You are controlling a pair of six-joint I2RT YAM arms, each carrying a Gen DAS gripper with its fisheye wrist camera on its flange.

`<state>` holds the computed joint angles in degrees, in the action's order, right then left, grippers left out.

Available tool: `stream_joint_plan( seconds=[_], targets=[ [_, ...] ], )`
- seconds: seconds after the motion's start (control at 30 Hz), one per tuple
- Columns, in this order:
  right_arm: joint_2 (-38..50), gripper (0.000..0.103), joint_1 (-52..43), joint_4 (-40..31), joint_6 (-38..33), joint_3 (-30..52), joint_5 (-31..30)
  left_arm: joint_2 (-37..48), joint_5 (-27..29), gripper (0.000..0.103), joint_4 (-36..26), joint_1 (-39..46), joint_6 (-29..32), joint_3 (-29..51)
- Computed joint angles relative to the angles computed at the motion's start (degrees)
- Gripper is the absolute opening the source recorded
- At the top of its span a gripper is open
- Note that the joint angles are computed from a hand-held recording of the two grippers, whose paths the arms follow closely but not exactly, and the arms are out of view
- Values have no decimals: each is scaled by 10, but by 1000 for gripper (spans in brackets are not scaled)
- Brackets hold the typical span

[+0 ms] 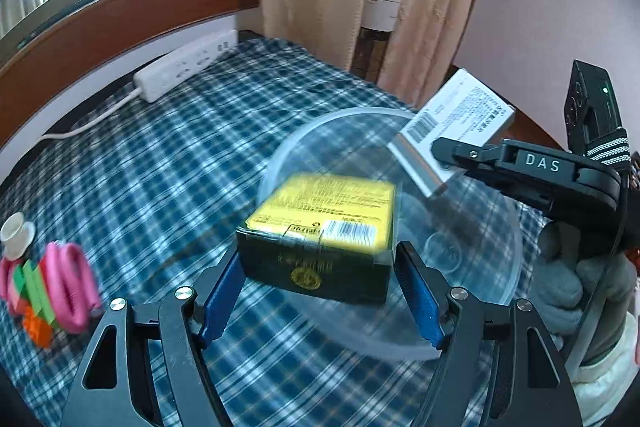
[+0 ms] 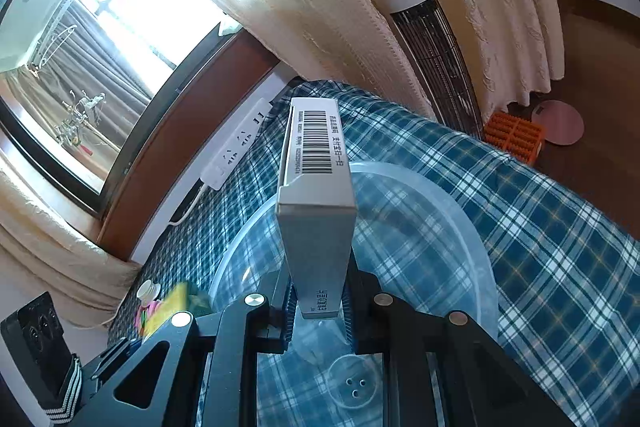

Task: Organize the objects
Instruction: 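Lower the green box into the bowl with the left gripper while the right gripper releases the white box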

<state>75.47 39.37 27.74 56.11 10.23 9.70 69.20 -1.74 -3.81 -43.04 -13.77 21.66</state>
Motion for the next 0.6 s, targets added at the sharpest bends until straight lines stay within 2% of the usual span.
stream_joint_plan(
  seconds=[0.2,0.47,0.6],
  targets=[
    [8,20,-9,5,-5,5,-11,17,-13,76,11,-18,-3,3],
    [39,21,2,-1,-10,38,-13,19,-15,76,18,17,-3,-6],
    [49,21,15,-25,-11,60,-4,27,-18,76,28,32,-3,-9]
  ],
)
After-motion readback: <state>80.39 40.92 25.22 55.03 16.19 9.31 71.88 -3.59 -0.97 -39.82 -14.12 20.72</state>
